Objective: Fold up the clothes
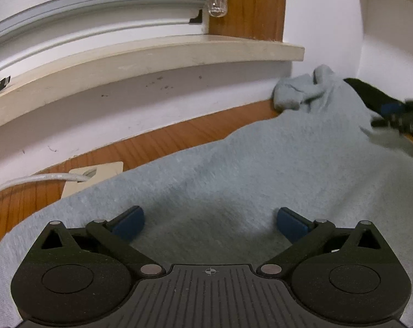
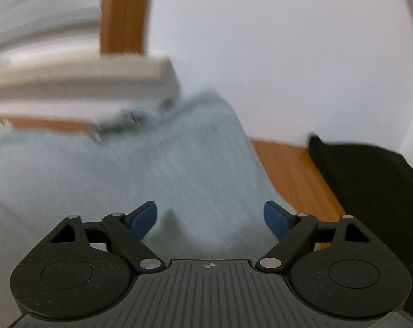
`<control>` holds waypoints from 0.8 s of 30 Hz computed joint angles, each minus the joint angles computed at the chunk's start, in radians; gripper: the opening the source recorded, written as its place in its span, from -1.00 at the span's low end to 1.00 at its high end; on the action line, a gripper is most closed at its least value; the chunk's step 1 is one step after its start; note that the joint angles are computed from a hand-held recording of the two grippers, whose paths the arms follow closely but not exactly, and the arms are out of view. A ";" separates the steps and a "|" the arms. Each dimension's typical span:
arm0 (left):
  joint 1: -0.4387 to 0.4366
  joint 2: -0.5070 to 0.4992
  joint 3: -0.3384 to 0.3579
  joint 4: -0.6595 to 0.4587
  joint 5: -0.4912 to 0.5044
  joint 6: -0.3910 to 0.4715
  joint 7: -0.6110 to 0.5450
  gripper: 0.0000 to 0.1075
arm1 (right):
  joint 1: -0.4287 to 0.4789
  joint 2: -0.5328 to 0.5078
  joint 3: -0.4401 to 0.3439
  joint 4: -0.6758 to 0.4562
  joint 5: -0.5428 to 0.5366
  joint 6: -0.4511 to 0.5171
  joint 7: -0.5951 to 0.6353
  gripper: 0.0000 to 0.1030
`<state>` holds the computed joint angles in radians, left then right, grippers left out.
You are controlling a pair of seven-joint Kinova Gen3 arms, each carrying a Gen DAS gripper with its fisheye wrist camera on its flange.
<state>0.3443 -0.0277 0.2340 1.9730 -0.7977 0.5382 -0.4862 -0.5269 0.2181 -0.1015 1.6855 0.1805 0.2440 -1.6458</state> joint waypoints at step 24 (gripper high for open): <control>-0.053 -0.028 0.019 0.033 0.033 -0.062 -0.008 0.92 | -0.232 0.097 0.179 -0.257 0.150 0.064 -0.327 -0.82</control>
<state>0.2908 -0.0558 0.2529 2.0063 -0.7647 0.4763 -0.4939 -0.7592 0.3153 0.0776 1.4290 0.3304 0.3079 -1.9726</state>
